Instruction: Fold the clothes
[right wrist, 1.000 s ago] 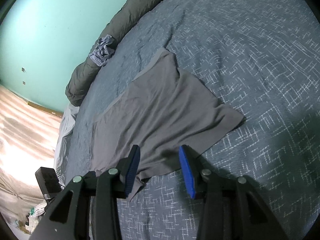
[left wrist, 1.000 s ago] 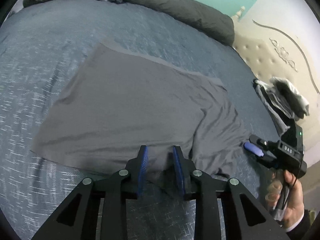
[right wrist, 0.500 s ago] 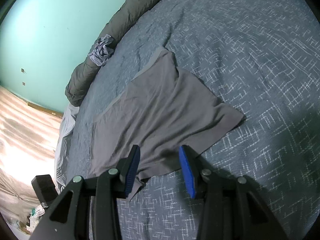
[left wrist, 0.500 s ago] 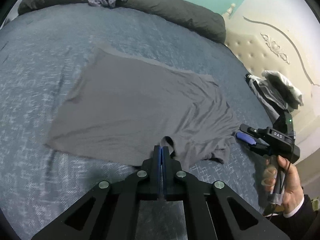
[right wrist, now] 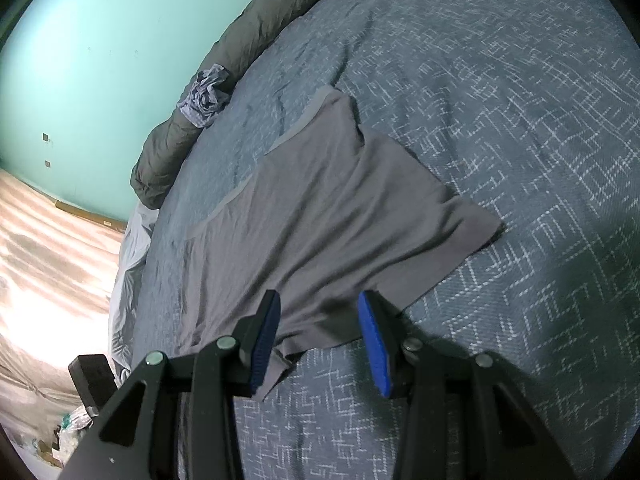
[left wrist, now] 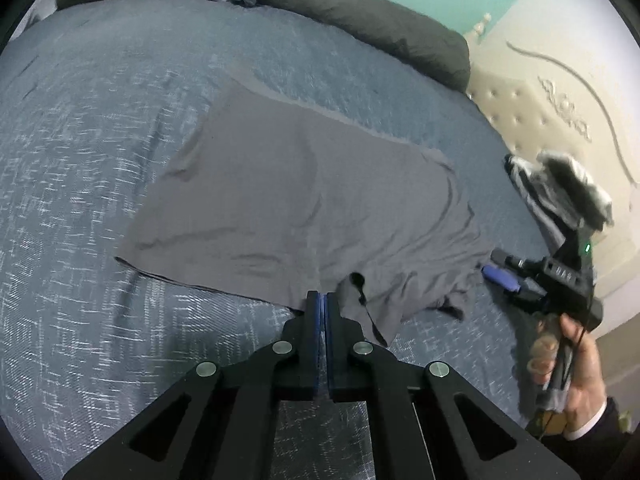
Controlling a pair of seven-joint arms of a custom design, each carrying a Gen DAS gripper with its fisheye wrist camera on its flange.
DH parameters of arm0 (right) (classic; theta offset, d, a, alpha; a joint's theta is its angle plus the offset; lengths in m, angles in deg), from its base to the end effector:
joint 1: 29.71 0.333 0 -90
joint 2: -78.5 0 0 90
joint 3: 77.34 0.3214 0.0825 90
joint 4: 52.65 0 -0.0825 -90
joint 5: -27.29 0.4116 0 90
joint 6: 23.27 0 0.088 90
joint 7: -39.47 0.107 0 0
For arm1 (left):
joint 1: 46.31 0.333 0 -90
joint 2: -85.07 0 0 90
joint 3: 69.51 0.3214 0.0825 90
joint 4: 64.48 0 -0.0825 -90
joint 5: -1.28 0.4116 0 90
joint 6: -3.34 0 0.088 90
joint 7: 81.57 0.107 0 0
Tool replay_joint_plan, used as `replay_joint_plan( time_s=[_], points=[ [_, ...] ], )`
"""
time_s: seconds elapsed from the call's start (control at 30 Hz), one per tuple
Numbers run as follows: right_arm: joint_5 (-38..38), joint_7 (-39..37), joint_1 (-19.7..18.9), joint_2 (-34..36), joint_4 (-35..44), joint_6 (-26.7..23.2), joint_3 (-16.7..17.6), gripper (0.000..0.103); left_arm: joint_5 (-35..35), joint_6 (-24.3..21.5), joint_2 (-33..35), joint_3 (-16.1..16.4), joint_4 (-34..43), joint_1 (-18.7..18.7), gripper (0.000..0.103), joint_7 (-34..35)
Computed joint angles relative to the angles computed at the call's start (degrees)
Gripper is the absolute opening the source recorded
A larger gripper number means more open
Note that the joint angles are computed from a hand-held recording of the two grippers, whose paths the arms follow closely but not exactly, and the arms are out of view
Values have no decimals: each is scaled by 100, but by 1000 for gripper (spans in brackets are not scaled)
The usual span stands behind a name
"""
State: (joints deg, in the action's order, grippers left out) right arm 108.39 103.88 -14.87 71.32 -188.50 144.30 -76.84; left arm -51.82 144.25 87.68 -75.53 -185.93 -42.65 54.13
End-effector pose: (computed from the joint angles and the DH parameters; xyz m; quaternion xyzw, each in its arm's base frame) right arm 0.5151 0.0769 0.4000 -0.4227 0.7997 0.0255 0.4256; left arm 0.5988 -0.0236 0.4111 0.5986 -0.7174 0.3563 0.0116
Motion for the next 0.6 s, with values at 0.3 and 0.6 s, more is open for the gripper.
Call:
replay_joint_plan(
  time_s=[0.3,0.6],
  points=[
    [37,-5,9,-20,-19,94,13,41,420,1068,101,74,-19,94,16,-718],
    [-62,102,32,34,15,112,26,41,1887,1609,438,-30,47,283,22,-1841]
  ],
)
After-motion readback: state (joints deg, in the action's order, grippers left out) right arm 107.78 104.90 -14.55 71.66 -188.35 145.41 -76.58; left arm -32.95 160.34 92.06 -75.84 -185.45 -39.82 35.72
